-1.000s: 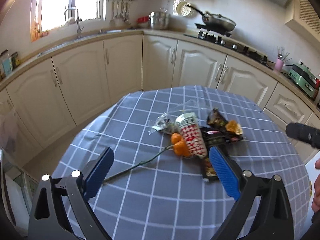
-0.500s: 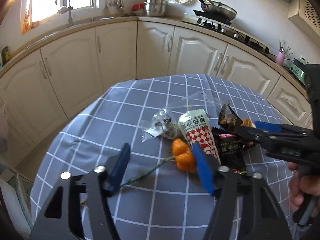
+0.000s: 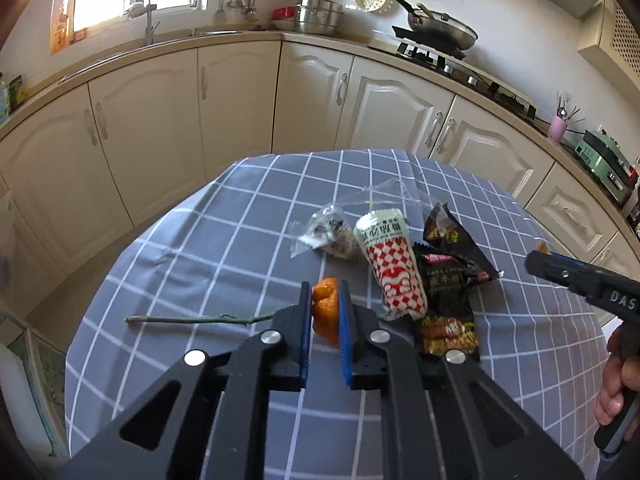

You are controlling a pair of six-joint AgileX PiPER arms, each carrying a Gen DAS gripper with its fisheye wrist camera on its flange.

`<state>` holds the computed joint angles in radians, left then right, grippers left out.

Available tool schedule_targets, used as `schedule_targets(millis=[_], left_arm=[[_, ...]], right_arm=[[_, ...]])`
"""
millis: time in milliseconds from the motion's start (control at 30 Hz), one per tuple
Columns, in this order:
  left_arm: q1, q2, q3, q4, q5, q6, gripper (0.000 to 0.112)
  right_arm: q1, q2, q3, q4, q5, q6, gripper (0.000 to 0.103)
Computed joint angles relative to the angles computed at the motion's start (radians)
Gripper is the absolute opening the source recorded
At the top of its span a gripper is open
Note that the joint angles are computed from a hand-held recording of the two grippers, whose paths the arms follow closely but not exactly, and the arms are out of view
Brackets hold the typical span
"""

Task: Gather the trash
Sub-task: 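Grasp the orange peel with the left gripper while the right grasps the bread roll, then carry the peel and bread roll to the blue bin and open both grippers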

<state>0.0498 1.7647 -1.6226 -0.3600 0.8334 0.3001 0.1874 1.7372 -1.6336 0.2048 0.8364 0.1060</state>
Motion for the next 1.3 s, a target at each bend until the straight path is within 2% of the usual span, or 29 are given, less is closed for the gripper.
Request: schedule_targets(millis=[333, 500, 667, 833, 967, 1100, 1233, 1300], left_arm=[[-0.014, -0.161, 0.121, -0.032, -0.008, 0.011, 0.011], [-0.08, -0.234, 0.106, -0.03, 0.004, -0.016, 0.011], [-0.208, -0.261, 0.042, 0.003, 0.02, -0.077, 0.011], [-0.416, -0.22, -0.065, 0.068, 0.031, -0.17, 0.011], [-0.575, -0.148, -0.17, 0.118, 0.05, -0.232, 0.011], [-0.744, -0.031, -0.332, 0.182, 0.085, -0.279, 0.011], [-0.894, 0.117, -0.528, 0.229, 0.139, -0.3, 0.011], [-0.95, 0.212, -0.666, 0.232, 0.204, -0.295, 0.011]], right_arm=[[-0.066, -0.177, 0.161, 0.073, -0.027, -0.054, 0.039], [-0.142, -0.291, 0.239, 0.115, -0.028, -0.096, 0.039], [-0.278, -0.4, 0.301, 0.186, -0.005, -0.177, 0.039], [-0.512, -0.491, 0.348, 0.31, 0.062, -0.327, 0.039], [-0.777, -0.532, 0.379, 0.448, 0.147, -0.488, 0.039], [-1.084, -0.515, 0.395, 0.564, 0.248, -0.641, 0.039], [-1.323, -0.463, 0.417, 0.625, 0.307, -0.754, 0.039], [-1.419, -0.422, 0.42, 0.636, 0.327, -0.796, 0.039]])
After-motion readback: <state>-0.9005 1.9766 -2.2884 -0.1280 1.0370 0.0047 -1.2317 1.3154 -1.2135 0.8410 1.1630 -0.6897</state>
